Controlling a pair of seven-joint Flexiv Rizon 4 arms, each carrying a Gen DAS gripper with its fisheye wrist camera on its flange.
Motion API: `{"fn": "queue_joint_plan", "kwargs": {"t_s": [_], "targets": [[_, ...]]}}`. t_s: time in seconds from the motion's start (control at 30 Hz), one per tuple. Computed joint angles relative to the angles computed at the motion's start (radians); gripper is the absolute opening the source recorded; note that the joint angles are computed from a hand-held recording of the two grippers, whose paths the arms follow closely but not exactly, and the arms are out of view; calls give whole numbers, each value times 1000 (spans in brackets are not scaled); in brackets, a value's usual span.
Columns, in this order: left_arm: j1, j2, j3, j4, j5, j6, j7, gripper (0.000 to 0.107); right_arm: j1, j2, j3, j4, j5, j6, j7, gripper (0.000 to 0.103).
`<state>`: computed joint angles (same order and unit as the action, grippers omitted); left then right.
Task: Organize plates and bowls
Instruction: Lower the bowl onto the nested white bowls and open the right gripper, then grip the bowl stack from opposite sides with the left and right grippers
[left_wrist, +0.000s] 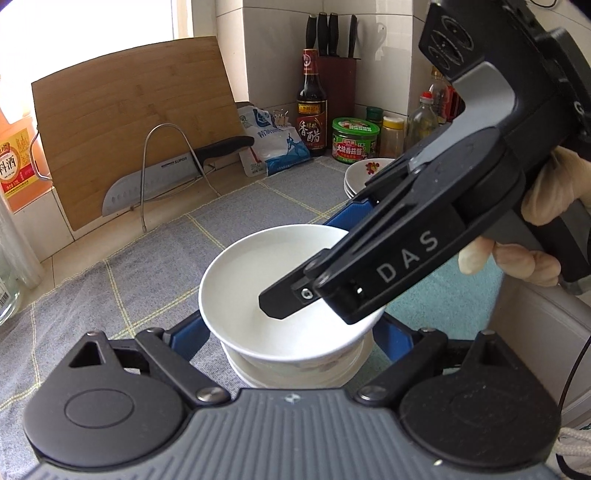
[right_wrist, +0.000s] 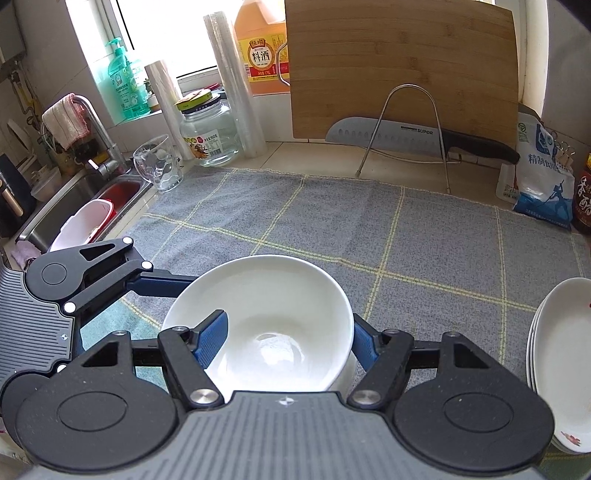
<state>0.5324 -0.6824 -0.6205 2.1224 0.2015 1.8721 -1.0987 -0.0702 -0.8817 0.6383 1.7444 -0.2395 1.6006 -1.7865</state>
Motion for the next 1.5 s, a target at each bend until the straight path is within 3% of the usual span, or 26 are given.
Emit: {"fn": "queue_joint_plan", "kwargs": {"t_s": [0.87, 1.0, 1.3, 1.5], "targets": [[-26, -2, 22, -3, -31, -23, 38, 94, 59, 14, -100, 45, -102, 85, 76, 76], [-17, -6, 12, -3, -33, -34, 42, 95, 57, 12, -99, 48, -119, 88, 82, 79], [20, -4, -16, 15, -18, -31, 65, 97, 32, 9, -83, 67, -149, 132, 90, 99], [71, 6, -42, 55, 11, -15, 93, 97, 8, 24, -95, 119, -208, 200, 120, 103]]}}
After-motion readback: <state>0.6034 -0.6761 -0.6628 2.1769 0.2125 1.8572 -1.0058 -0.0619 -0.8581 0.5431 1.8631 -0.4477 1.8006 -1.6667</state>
